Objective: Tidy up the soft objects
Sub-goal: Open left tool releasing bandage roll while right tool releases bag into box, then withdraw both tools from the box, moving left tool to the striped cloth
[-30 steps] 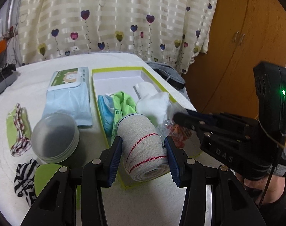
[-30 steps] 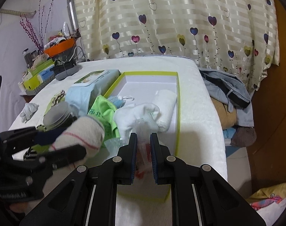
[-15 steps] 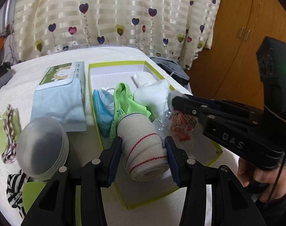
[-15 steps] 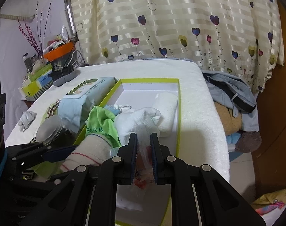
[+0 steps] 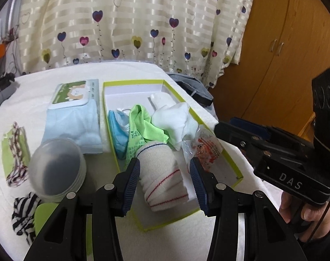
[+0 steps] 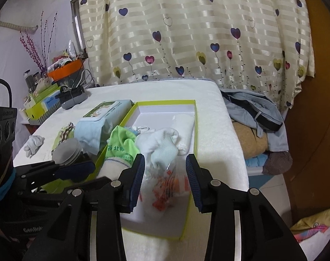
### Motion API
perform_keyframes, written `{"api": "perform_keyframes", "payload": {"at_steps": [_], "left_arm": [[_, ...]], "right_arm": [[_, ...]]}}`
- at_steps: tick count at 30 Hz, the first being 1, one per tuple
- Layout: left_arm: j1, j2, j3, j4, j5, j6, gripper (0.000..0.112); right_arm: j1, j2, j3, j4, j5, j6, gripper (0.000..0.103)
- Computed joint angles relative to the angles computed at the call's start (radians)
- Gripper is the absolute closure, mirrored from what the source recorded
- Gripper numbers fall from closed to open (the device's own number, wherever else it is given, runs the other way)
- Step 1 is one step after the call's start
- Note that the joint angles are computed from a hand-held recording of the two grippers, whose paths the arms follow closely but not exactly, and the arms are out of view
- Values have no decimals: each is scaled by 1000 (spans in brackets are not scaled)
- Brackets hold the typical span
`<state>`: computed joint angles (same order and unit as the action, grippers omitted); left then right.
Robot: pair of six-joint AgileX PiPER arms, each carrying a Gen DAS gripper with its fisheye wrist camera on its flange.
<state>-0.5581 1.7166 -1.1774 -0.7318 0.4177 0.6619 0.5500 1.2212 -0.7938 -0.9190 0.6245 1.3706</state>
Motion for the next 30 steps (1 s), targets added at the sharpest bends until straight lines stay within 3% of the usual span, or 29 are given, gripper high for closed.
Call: {"api": "perform_keyframes", "payload": {"at_steps": [15,23,26,30], "left_arm": [[69,-247,209,-94,-22,120,66],[177,-345,297,-166,10,221,66],[218,-362,319,-192,29,263,66],[289,-383,352,-250,58,343,66]], "right_arm": [[372,-22,-38,-57,296,235,62],[493,37,-74,-88,332,323,62],[524,67,-94,-101,349,344,56],[554,106,-119,-109,352,358,55]]}}
